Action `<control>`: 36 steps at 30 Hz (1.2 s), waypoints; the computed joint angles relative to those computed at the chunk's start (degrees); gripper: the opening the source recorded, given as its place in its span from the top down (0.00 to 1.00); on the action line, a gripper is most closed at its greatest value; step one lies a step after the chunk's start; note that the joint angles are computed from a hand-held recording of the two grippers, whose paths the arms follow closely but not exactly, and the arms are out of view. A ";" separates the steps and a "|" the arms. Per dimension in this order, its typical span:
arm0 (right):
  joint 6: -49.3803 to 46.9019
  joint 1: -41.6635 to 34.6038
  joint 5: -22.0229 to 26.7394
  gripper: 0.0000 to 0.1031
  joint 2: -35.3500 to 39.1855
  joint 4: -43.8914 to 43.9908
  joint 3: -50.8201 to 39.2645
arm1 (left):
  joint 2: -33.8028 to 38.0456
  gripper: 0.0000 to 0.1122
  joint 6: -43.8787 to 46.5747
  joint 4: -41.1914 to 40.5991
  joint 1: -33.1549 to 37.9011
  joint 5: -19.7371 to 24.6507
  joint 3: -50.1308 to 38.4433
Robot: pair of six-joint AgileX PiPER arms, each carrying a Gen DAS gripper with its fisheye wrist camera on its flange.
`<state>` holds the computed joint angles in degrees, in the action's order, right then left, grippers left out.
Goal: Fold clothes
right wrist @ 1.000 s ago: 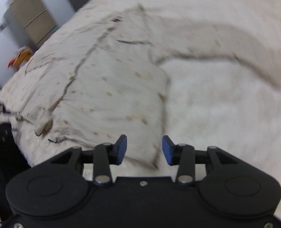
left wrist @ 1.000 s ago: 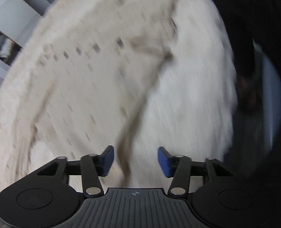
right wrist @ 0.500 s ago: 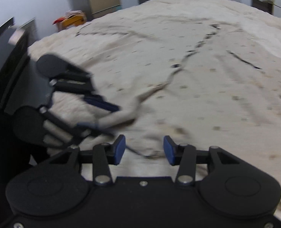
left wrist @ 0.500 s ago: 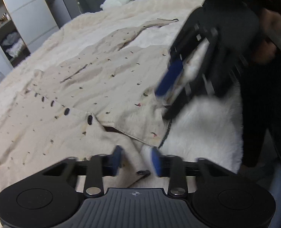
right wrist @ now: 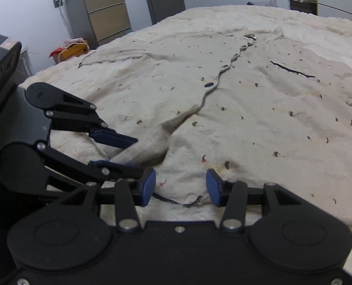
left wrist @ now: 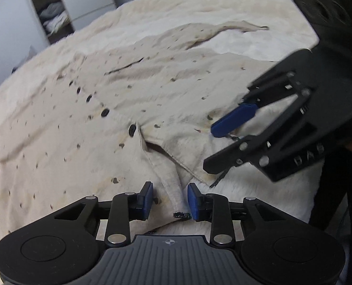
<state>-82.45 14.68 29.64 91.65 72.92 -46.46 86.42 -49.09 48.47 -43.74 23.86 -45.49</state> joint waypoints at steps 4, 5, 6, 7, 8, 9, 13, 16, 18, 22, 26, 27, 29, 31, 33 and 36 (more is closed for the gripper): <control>-1.13 -2.81 3.17 0.51 1.20 2.34 -0.27 | 1.20 0.74 0.37 -2.04 0.08 0.47 -1.31; -1.53 -3.60 4.00 0.51 1.40 2.86 -0.34 | 1.54 0.74 0.32 -2.26 0.12 0.56 -1.58; -2.13 -4.25 4.35 0.51 1.44 3.71 -0.31 | 1.63 0.74 0.25 -2.32 0.04 0.66 -1.71; -2.75 -4.79 4.46 0.52 1.40 4.65 -0.23 | 1.46 0.77 0.09 -2.29 0.21 0.18 -1.60; -3.36 -5.32 4.58 0.52 1.36 5.59 -0.16 | 1.29 0.87 -0.08 -2.25 0.38 -0.29 -1.48; -4.39 -6.35 4.71 0.52 1.07 7.60 0.11 | 0.98 0.90 -0.94 -1.38 0.16 -0.21 -1.35; -8.20 -12.11 8.31 0.52 1.18 15.00 0.40 | 0.51 0.91 -5.08 5.68 -2.91 1.88 -1.67; -8.67 -15.50 9.36 0.52 1.85 18.25 0.27 | 2.39 0.89 -4.03 7.26 -4.76 3.23 -2.90; -8.06 -17.52 10.03 0.52 2.64 20.07 -0.02 | 4.25 0.89 -3.00 7.82 -6.02 4.76 -4.06; -7.28 -18.86 10.78 0.52 3.97 20.56 -0.67 | 7.21 0.84 -0.46 4.95 -6.86 7.09 -7.31; -7.88 -17.28 8.96 0.52 4.32 19.87 -1.20 | 7.88 0.83 0.74 3.87 -6.71 7.60 -8.39; -8.00 -17.00 8.89 0.52 4.41 19.96 -1.29 | 7.85 0.83 0.61 3.88 -6.85 7.78 -8.40; -7.98 -16.95 8.97 0.52 4.65 20.30 -1.38 | 7.80 0.81 0.81 3.69 -6.95 7.96 -8.50; -7.70 -17.12 9.11 0.52 4.83 20.55 -1.41 | 7.81 0.76 0.89 3.71 -7.17 8.27 -8.69; -7.11 -17.51 9.17 0.52 4.80 20.63 -1.30 | 7.81 0.68 0.98 3.75 -7.41 8.58 -8.87; -5.44 -19.04 11.01 0.52 5.28 20.96 -1.37 | 7.70 0.57 2.58 6.34 -10.06 10.86 -9.50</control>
